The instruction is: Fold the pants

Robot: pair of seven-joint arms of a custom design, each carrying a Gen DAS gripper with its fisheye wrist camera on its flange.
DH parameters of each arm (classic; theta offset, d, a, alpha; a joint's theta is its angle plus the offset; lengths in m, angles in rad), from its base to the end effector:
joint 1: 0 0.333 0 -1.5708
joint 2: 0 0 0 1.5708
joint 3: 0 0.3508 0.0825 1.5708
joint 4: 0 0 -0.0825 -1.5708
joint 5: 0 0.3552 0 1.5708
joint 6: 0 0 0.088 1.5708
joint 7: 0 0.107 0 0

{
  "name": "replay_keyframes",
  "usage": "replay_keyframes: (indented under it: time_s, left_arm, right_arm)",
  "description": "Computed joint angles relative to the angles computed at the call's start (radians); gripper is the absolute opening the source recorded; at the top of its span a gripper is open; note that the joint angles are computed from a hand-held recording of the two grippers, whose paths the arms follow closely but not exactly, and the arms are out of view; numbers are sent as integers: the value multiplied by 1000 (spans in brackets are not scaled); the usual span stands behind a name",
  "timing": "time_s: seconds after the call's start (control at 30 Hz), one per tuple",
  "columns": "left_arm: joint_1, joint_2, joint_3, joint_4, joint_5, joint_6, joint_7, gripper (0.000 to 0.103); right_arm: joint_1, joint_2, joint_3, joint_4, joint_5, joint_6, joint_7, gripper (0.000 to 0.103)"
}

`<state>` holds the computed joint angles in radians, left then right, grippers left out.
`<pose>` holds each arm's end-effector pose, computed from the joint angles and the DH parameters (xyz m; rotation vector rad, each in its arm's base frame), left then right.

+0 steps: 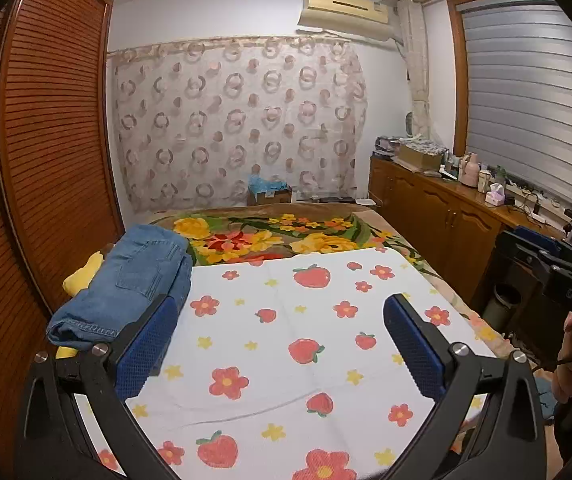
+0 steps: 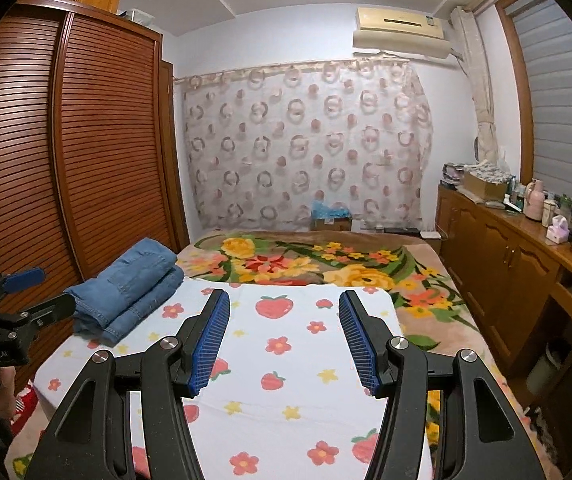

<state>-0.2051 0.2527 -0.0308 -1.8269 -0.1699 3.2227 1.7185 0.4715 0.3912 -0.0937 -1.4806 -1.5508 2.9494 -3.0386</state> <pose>0.6375 -0.1338 0.5855 -1.3919 1.7015 -1.1140 0.6118 0.3278 0.5630 -1.4922 1.2888 -0.9295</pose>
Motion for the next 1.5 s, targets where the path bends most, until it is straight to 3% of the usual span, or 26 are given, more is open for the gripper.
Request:
replay_keyframes:
  time_s: [0.13, 0.4, 0.6, 1.5]
  left_arm:
    - [-21, 1, 25, 1, 7, 1, -15, 103]
    - [-13, 0, 18, 1, 14, -2, -19, 103]
    - [-5, 0, 11, 2, 14, -3, -17, 103]
    - [-18, -1, 22, -5, 17, 4, -25, 103]
  right_arm:
    - [9, 15, 5, 15, 19, -15, -15, 59]
    - [28, 15, -9, 4, -30, -29, 41, 59]
    - [4, -3, 6, -25, -100, -14, 102, 59]
    - [-39, -15, 36, -37, -132, 3, 112, 59]
